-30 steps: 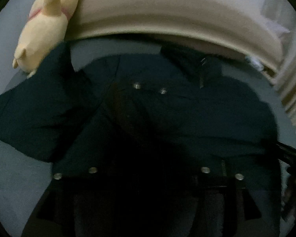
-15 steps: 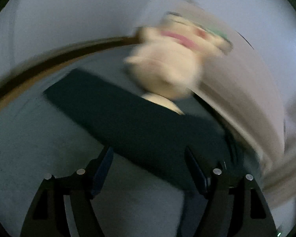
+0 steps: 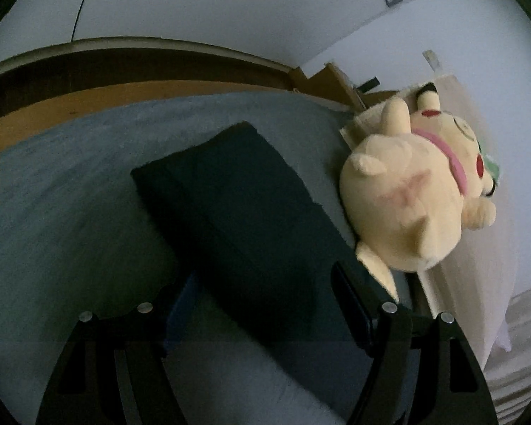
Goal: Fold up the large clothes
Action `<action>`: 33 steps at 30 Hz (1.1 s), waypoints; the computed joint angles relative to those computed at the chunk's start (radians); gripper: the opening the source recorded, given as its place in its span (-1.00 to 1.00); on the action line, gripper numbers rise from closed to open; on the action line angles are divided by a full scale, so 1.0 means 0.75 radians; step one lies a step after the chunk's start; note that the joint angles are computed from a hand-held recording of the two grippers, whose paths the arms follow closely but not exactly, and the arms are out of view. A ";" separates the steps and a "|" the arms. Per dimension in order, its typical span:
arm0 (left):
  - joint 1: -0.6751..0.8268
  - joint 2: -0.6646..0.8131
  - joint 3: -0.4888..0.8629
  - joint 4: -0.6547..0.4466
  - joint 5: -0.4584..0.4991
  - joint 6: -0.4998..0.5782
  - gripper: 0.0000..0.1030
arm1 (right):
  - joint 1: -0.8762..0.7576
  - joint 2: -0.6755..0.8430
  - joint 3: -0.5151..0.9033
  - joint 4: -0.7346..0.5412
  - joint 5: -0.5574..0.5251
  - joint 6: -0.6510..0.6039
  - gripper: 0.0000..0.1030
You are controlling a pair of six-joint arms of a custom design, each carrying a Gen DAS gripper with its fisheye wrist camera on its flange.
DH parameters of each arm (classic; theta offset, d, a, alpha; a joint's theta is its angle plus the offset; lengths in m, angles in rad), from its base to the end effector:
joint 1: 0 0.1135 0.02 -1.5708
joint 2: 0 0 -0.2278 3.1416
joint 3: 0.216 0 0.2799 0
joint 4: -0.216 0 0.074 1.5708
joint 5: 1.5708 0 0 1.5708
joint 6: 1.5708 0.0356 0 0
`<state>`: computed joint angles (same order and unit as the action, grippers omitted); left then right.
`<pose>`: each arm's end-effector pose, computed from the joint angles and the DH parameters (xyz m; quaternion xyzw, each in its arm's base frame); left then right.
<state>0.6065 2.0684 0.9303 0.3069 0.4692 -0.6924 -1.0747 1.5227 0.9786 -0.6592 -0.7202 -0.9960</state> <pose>0.3125 0.1972 0.0125 -0.4815 0.7730 -0.2316 0.3419 0.1683 -0.2616 0.1568 -0.0281 0.9219 0.0297 0.3852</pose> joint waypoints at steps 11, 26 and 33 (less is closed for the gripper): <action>-0.131 -0.217 0.014 -0.254 -0.401 0.302 -0.86 | -0.041 0.003 0.031 -0.014 -0.031 0.016 0.73; -0.922 -1.065 -0.092 -0.480 -0.929 0.531 -0.88 | -0.261 0.198 0.312 -0.301 -0.212 -0.084 0.73; -1.369 -0.702 0.260 -0.525 -1.114 0.501 -0.89 | -0.333 0.341 0.473 -0.416 -0.270 -0.084 0.73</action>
<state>-0.4205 1.5419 1.1251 -0.0869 -0.3662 -0.3168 -1.3248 1.7782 1.3330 -0.9709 -0.9229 -1.0592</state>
